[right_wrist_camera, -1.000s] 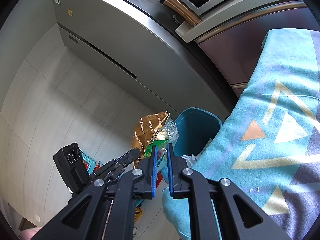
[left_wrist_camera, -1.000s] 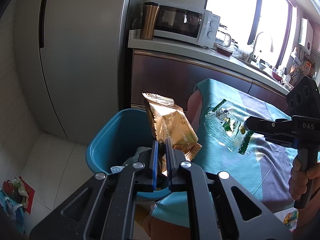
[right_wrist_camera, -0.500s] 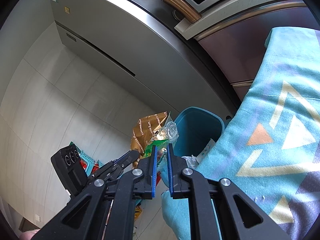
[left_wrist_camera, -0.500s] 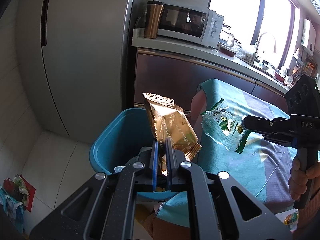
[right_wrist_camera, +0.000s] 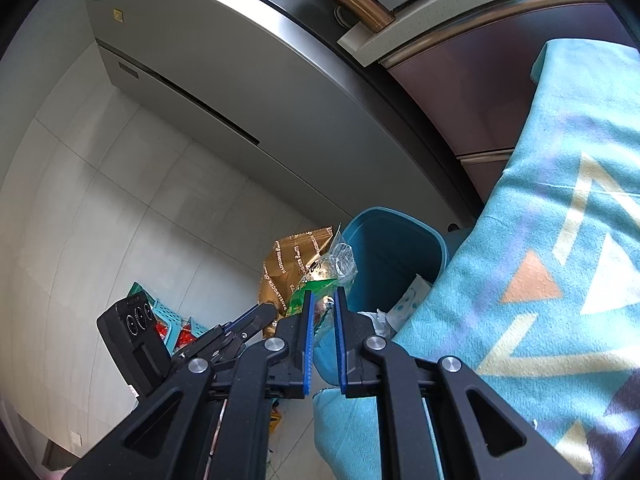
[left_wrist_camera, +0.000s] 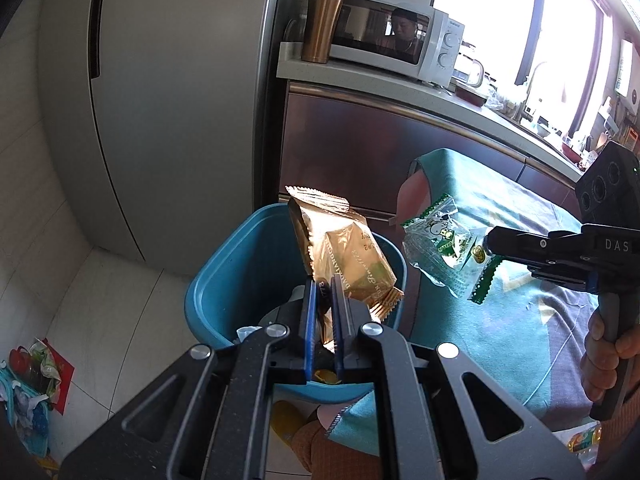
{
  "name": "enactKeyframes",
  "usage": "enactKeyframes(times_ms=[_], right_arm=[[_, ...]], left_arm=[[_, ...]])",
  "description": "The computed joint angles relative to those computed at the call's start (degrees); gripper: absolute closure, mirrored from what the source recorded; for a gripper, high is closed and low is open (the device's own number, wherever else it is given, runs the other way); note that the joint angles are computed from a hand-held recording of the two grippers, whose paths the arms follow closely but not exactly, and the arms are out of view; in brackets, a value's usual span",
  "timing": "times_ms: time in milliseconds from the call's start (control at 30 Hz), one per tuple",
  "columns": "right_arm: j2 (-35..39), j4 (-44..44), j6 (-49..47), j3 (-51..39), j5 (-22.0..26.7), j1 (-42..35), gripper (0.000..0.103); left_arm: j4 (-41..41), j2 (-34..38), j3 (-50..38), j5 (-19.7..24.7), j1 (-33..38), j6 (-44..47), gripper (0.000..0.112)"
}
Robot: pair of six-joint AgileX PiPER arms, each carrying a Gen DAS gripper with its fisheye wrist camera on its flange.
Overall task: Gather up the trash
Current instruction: 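Lift and carry the gold wrapper and clear wrapper over the teal bin, then open both tools over the teal bin, dropping both wrappers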
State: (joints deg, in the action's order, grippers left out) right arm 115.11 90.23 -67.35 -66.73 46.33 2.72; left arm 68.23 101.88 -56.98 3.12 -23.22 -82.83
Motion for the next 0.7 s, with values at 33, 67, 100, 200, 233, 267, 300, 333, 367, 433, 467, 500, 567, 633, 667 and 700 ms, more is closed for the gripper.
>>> enactKeyframes(times_ms=[33,67,100,200,233,267,300,333,367,433,467,500,567,633,667,700], right_arm=[[0.19,-0.2,0.48,-0.37,-0.37,0.29,0.095],[0.3,-0.28,0.78,-0.57,-0.66,0.55,0.095],[0.48,-0.44,1.11,-0.86,-1.02,0.79,0.095],[1.01,-1.0,2.35,-1.81,-2.06,1.66,0.095],[1.25,-1.27,2.79,-2.22,-2.34,1.86,0.095],[1.45,-1.6,3.28,-2.6,-2.56,2.08,0.095],[1.53,-1.82,3.51,-2.71,-2.79,2.2,0.095],[1.82,-2.2,4.09,-3.21,-3.12,2.43,0.095],[2.14,-2.43,4.53,-3.59,-3.31,2.57,0.095],[2.74,-3.16,5.73,-4.61,-4.04,3.17,0.095],[2.76,-3.46,6.07,-4.7,-4.25,3.29,0.095],[2.97,-3.85,6.81,-5.18,-4.86,3.83,0.095],[3.29,-4.94,8.25,-6.14,-5.85,4.66,0.095],[3.46,-5.86,9.56,-6.84,-7.05,5.64,0.094],[3.66,-6.58,10.38,-7.39,-7.59,6.03,0.094],[3.96,-7.41,11.31,-8.06,-8.06,6.43,0.094]], left_arm=[[-1.49,0.29,-0.28,0.21,-0.03,1.45,0.105],[-2.02,0.53,-0.47,0.32,0.0,1.97,0.105],[-2.65,0.68,-0.61,0.36,-0.01,2.51,0.105],[-5.28,1.4,-1.25,0.49,0.24,5.06,0.105],[-5.3,1.56,-1.31,0.46,0.32,5.04,0.105],[-6.85,1.76,-1.49,0.44,0.46,6.64,0.105],[-7.5,2.06,-1.71,0.56,0.47,7.26,0.105],[-7.93,2.32,-1.87,0.6,0.52,7.66,0.105],[-7.99,2.53,-2.0,0.76,0.45,7.6,0.104],[-7.03,3.06,-2.22,0.89,0.48,6.5,0.104],[-7.51,3.21,-2.31,1.05,0.45,6.84,0.104],[-9.94,3.49,-2.58,1.07,0.55,9.25,0.104],[-10.53,4.0,-2.97,1.42,0.44,9.74,0.104],[-12.51,4.57,-3.46,1.58,0.36,11.68,0.104],[-13.83,4.89,-3.74,1.66,0.42,13.01,0.104],[-15.97,5.31,-4.2,1.88,0.41,15.15,0.104]])
